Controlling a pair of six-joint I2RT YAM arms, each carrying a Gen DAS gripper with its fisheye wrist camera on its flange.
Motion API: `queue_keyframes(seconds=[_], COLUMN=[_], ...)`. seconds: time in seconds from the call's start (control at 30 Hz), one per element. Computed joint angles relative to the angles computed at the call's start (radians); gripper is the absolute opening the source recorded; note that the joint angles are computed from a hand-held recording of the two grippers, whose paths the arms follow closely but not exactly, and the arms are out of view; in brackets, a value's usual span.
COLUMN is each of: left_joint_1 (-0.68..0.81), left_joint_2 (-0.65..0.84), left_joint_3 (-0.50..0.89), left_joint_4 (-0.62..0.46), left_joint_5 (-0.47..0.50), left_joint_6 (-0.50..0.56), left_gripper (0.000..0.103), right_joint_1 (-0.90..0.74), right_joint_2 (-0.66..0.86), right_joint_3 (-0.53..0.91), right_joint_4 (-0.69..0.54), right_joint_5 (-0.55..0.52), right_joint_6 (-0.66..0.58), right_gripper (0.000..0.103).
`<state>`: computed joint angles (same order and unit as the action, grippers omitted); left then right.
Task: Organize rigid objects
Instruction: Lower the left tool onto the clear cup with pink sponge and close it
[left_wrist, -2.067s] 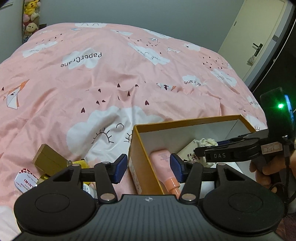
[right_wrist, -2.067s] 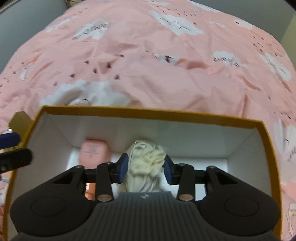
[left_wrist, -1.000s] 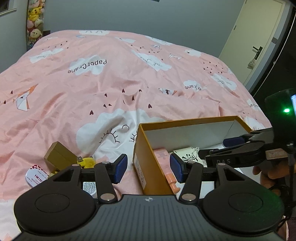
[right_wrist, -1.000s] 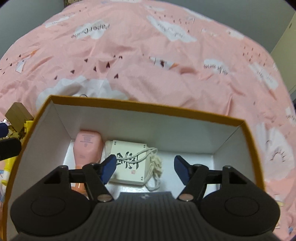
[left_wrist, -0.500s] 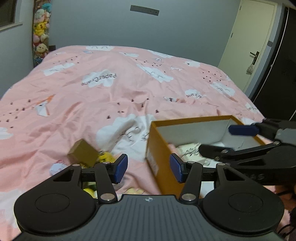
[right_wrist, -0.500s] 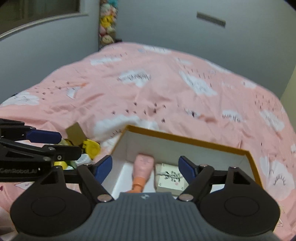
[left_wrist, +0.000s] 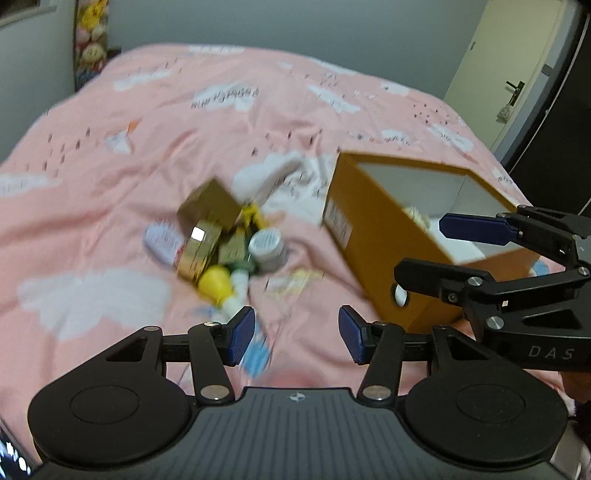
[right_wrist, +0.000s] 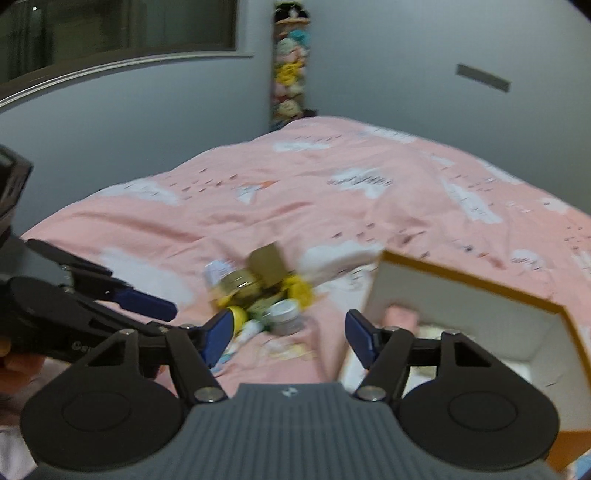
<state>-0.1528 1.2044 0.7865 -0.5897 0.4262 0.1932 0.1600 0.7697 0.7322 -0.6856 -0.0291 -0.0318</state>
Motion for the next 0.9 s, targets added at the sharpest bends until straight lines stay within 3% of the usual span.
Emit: queue_keyframes(seconds=[0.17, 0.27, 0.37, 0.47, 0.53, 0.73, 0.9], left_joint_1=[0.126, 0.146, 0.140, 0.119, 0.100, 0.068, 0.062], left_joint_2=[0.036, 0.052, 0.054, 0.069, 0.068, 0.038, 0.018], left_joint_3=[-0.025, -0.043, -0.066, -0.078, -0.090, -0.120, -0.133], left_joint_4=[-0.083, -0.102, -0.098, -0.088, -0.070, -0.030, -0.019], left_joint_5=[0.084, 0.088, 0.078, 0.079, 0.062, 0.028, 0.066], left_joint_6=[0.110, 0.156, 0.178, 0.187, 0.173, 0.124, 0.146], left_gripper=[0.061, 0.061, 0.061, 0.066, 0.073, 0.080, 0.081], right_joint_1=[0.087, 0.121, 0.112, 0.098, 0.075, 0.045, -0.046], right_joint_2=[0.023, 0.075, 0.131, 0.160, 0.179, 0.219, 0.246], right_joint_3=[-0.035, -0.045, -0.052, -0.055, -0.050, -0.064, -0.074], right_joint_4=[-0.022, -0.034, -0.043, -0.051, -0.066, -0.061, -0.057], right_joint_5=[-0.024, -0.047, -0.101, -0.079, -0.091, -0.089, -0.200], right_joint_6=[0.045, 0.061, 0.079, 0.106, 0.115, 0.109, 0.092], right_gripper=[0.065, 0.058, 0.047, 0.039, 0.025, 0.025, 0.025])
